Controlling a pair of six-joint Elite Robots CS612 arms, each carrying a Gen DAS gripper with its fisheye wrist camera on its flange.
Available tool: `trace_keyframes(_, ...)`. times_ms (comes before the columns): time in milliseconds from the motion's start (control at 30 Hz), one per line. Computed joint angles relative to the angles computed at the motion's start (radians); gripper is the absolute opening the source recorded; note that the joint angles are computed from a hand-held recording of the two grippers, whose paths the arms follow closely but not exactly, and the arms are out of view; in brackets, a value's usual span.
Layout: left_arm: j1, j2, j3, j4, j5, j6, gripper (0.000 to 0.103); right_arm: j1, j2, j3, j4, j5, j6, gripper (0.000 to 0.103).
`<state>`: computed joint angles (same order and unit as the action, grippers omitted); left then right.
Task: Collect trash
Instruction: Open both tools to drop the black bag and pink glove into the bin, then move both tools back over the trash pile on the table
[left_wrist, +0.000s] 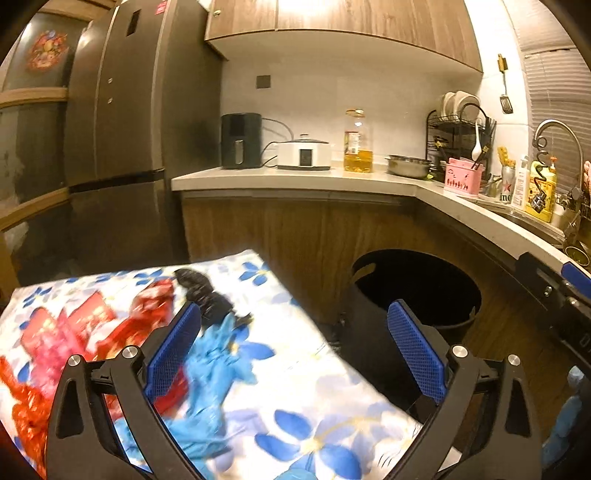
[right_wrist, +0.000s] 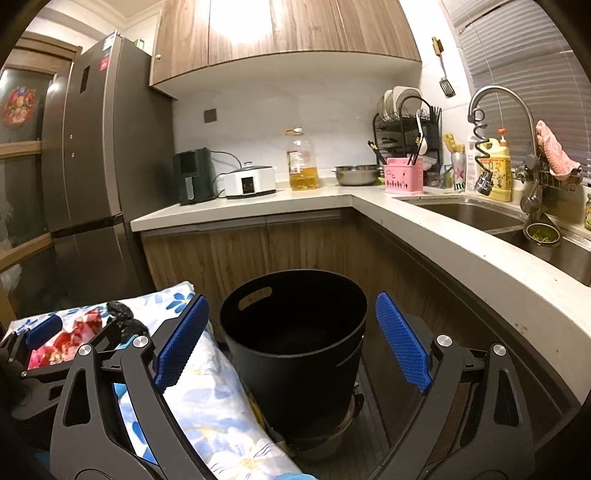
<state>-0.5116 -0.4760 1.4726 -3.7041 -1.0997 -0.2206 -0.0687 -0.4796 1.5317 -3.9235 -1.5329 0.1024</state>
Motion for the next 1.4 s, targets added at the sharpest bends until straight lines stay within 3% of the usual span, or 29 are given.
trace_keyframes(500,-0.002,-0.054,0.169,-0.125,0.097,-0.039,0.097,0.045,-0.024,0.111,-0.078,0.035,0.002,0.095)
trace_keyframes(967,0.011,-0.077,0.267,-0.16,0.19,-0.103,0.097,0.09,-0.02,0.13,-0.09,0.11,-0.035,0.095)
trace_keyframes(1400,0.06,-0.07,0.35,-0.167,0.338,-0.207,0.097,0.14,0.016,0.089,-0.067,0.163,-0.077,0.095)
